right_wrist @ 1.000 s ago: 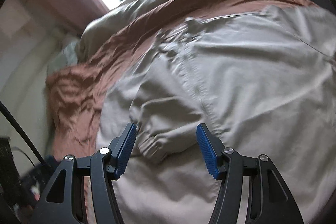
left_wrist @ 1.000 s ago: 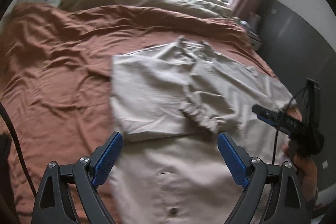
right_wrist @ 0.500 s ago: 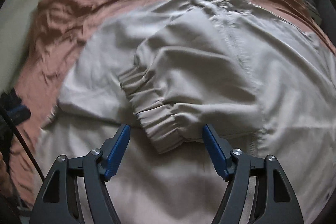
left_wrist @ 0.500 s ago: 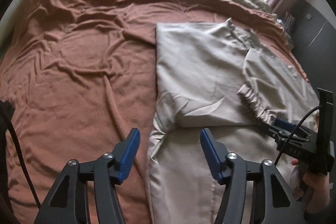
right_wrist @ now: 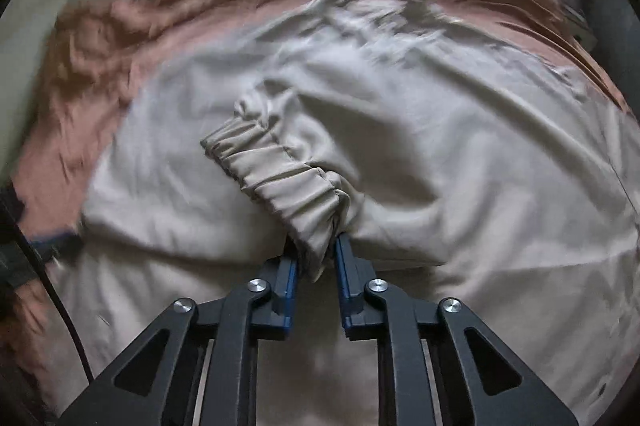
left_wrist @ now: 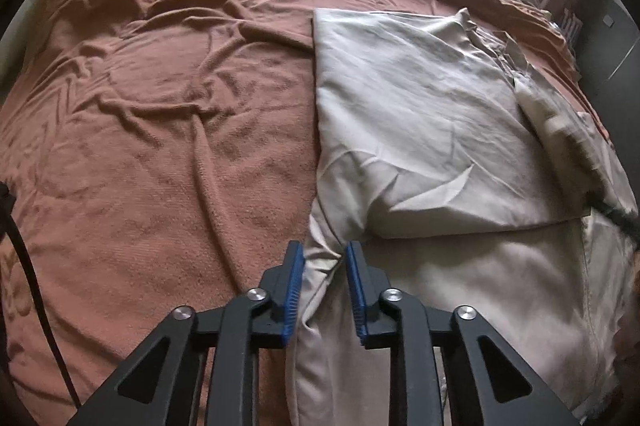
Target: Fold large clothes
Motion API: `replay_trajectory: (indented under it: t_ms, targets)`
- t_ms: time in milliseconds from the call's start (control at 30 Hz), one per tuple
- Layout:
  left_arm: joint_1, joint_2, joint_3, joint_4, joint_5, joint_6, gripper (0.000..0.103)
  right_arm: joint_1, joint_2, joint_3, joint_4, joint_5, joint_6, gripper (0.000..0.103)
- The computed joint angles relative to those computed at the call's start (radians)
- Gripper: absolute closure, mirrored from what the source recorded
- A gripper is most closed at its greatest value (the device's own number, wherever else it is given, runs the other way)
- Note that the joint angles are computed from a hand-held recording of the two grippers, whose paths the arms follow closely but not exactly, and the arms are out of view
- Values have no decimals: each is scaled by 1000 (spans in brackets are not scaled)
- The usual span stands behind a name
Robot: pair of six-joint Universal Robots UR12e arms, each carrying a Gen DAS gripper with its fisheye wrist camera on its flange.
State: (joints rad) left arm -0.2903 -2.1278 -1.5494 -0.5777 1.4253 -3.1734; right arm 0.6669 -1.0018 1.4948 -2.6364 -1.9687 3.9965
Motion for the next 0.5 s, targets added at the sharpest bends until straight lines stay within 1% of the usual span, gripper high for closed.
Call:
replay_trajectory:
  t_ms: [67, 133, 167, 233, 267, 300, 333, 367, 400, 433, 500]
  targets:
    - [0, 0, 1, 0, 6, -2, 81, -6, -38, 64, -71, -36, 58, 94]
    - [1, -1, 1, 0, 8, -7, 81, -16, -76, 138, -149, -71, 141, 94]
    - [0, -1, 2, 1, 12, -10, 81, -20, -93, 168, -164, -90, 189, 94]
    - [-2, -2, 3, 3, 20, -14, 81, -26, -128, 222, -131, -143, 329, 92]
    - [-3, -2, 3, 5, 27, -15, 81, -32, -142, 248, -134, -141, 383, 90]
    - [-4, -2, 3, 5, 33, -15, 81, -41, -153, 281, -170, -123, 429, 82]
    - [-5, -3, 5, 5, 37, -17, 81, -51, -162, 314, -215, -97, 469, 66]
    - [-5, -4, 6, 5, 40, -20, 81, -58, -167, 336, -237, -80, 500, 54]
    - [-5, -4, 7, 5, 42, -23, 81, -61, -170, 357, -268, -76, 532, 37]
    - [-4, -5, 8, 6, 44, -26, 81, -62, -170, 371, -296, -77, 553, 35]
    - [-5, -6, 10, 8, 50, -30, 81, -70, -166, 394, -361, -46, 580, 35]
